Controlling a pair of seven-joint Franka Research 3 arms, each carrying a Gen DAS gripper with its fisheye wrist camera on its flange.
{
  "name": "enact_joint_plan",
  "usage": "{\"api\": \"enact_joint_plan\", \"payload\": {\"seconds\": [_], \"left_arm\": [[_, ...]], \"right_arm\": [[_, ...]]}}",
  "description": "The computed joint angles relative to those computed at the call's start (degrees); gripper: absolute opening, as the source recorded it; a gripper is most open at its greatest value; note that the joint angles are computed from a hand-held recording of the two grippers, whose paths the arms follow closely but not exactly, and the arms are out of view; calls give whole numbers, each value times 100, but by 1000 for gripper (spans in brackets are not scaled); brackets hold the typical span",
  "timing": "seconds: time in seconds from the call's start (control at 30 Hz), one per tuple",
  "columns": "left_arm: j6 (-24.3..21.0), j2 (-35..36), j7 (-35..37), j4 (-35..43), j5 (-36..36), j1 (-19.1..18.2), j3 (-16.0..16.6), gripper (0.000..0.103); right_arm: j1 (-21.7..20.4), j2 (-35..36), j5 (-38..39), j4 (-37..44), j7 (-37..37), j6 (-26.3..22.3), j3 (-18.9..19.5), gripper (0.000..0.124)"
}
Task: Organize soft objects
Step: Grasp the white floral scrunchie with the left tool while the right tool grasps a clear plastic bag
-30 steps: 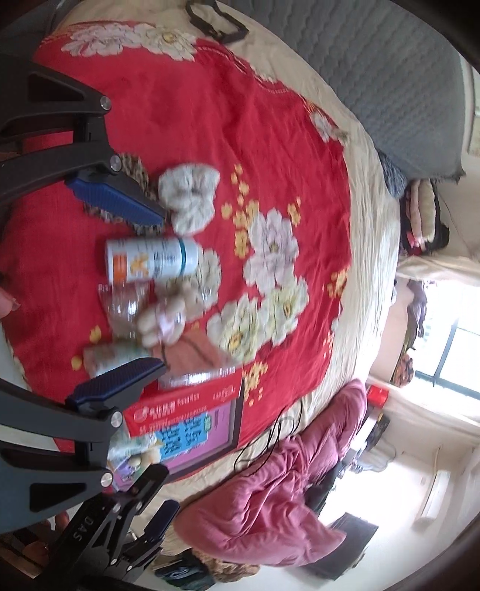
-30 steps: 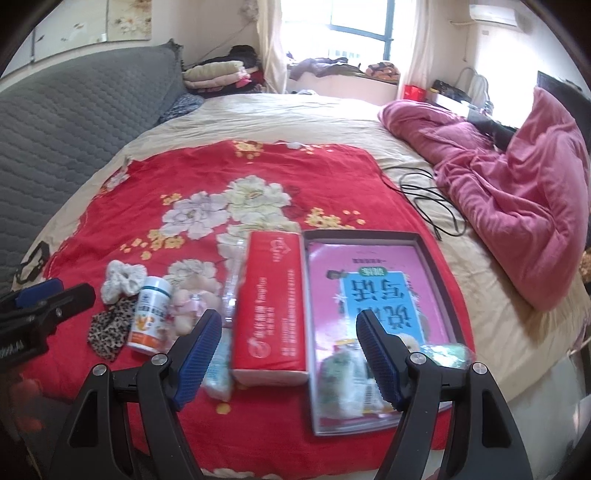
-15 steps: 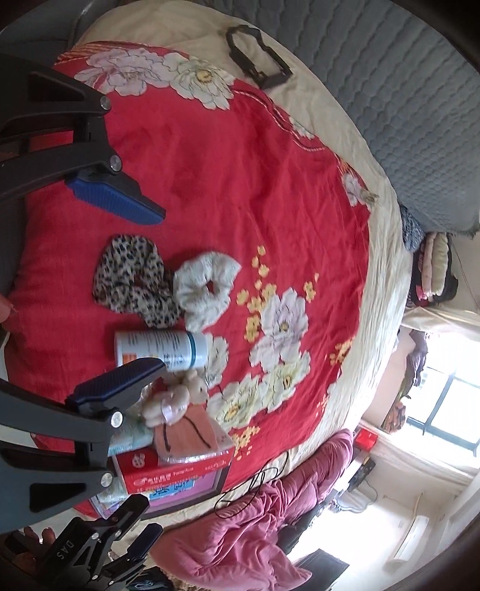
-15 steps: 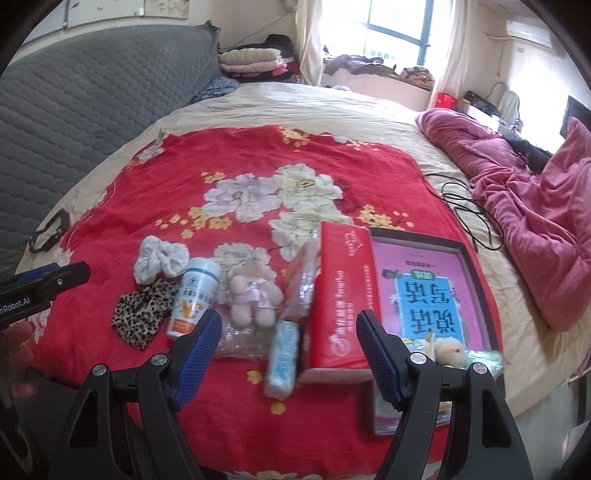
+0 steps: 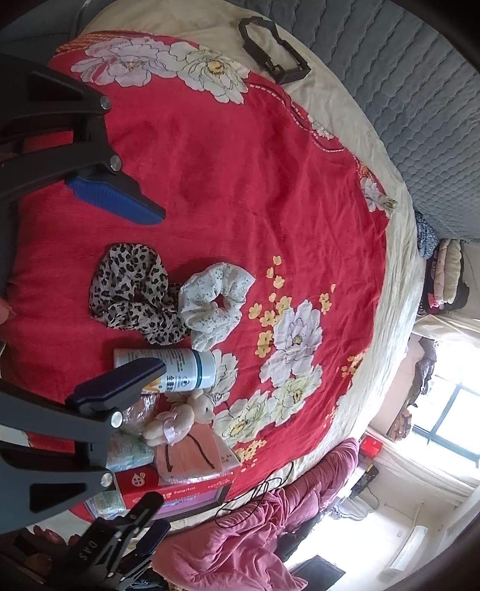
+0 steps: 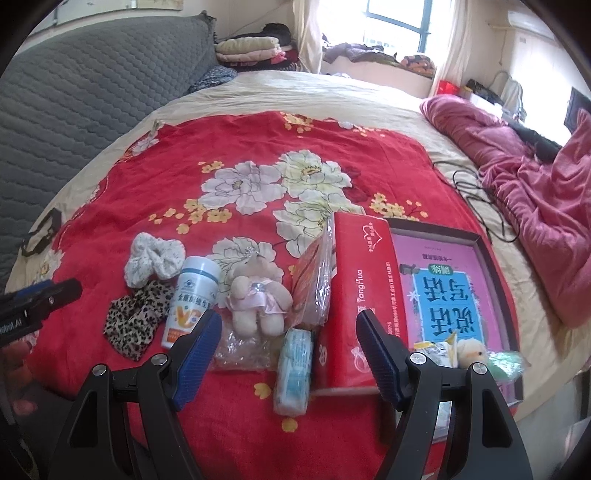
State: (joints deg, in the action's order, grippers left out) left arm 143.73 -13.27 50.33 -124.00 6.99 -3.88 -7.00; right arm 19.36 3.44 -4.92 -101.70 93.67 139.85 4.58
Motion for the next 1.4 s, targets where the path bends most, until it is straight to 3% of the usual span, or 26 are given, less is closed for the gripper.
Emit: {"api": "enact_joint_plan", "payload": {"seconds": [0.27, 0.43, 0.6, 1.07, 1.23, 1.3, 1.4], "left_arm": [[71, 482, 196, 240, -174, 30, 52, 74], [104, 802, 340, 474, -293, 77, 56, 74], [124, 1014, 484, 617, -400, 125, 47, 74], [141, 1502, 722, 921, -626, 237, 10, 74], [120, 1680, 781, 1050, -661, 268, -6, 74], [80, 1754, 771, 1113, -643, 278, -10, 74], [69, 1861, 788, 1194, -662, 300, -19, 74]], "right_arm": [[15, 625, -73, 645, 152, -210, -140, 77], [47, 905, -40, 961, 47, -330, -190, 70], [131, 1142, -87, 1236, 54, -501, -233, 56], [373, 1661, -386, 1804, 138, -721, -365, 42], [433, 1850, -478, 2045, 121, -920, -402, 26], [441, 1929, -477, 2137, 43, -987, -400, 11], [456, 1946, -493, 2138, -5, -910, -419, 6]]}}
